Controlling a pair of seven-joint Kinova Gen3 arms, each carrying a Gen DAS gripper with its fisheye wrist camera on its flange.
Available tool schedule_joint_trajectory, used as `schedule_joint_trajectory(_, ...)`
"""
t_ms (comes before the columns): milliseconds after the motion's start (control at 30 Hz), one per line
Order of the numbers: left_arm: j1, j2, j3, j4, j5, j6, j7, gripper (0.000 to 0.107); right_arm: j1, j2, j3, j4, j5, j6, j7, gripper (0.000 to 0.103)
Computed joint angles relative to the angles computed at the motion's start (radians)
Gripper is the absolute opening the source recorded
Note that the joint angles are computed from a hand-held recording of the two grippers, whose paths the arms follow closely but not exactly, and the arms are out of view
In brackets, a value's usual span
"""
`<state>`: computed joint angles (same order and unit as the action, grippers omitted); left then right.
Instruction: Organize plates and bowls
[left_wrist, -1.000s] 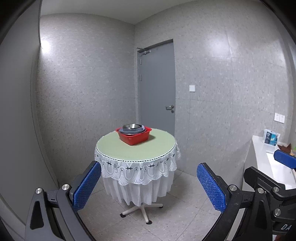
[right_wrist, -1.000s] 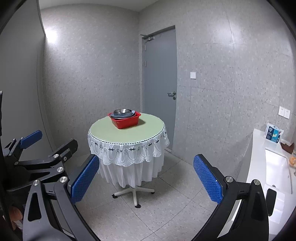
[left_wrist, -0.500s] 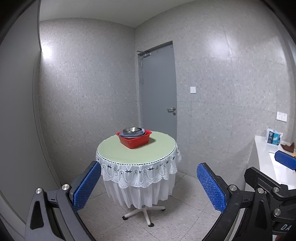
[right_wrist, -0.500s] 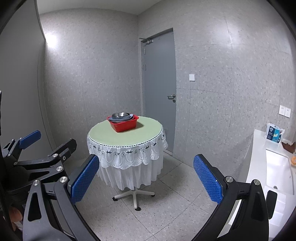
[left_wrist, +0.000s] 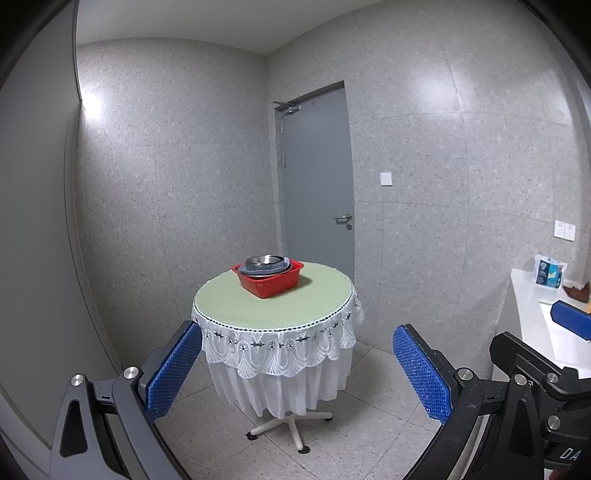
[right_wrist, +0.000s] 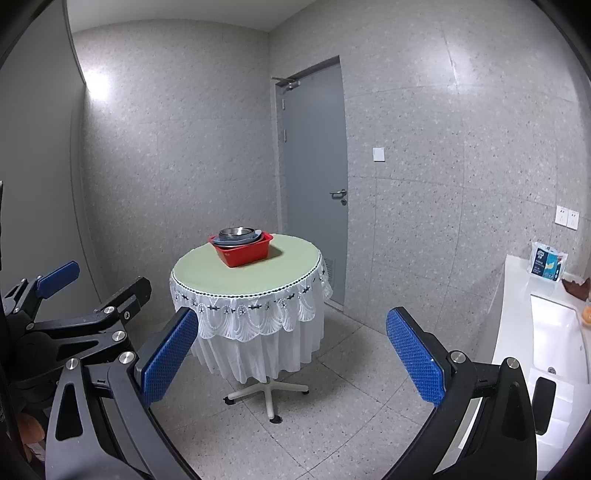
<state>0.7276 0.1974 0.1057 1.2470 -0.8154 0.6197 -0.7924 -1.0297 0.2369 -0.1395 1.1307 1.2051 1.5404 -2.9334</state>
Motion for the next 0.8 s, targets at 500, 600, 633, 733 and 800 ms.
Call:
schedule_joint_trajectory(500, 0.006, 0.001, -0.008, 0.016, -0.040, -0.015, 0.036, 0.102, -0.007, -0.001, -0.003, 0.001, 0.011, 0.009, -0.007, 0.103)
schedule_joint_trajectory(600, 0.007, -0.001, -0.008, 0.022, -0.047, -0.017, 0.042, 0.102, -0.008, 0.000, -0.003, -0.001, 0.010, 0.010, -0.008, 0.103)
schedule_joint_trajectory(633, 0.008, -0.003, -0.008, 0.027, -0.052, -0.020, 0.047, 0.102, -0.008, -0.001, -0.003, -0.003, 0.009, 0.011, -0.007, 0.103)
schedule_joint_trajectory(733, 0.010, -0.004, -0.007, 0.031, -0.065, -0.021, 0.060, 0.102, -0.008, -0.005, -0.003, -0.002, 0.010, 0.011, -0.004, 0.103)
schedule_joint_trajectory(800, 0.010, -0.005, -0.007, 0.035, -0.071, -0.023, 0.067, 0.102, -0.007, -0.004, -0.004, -0.006, 0.010, 0.012, 0.001, 0.103)
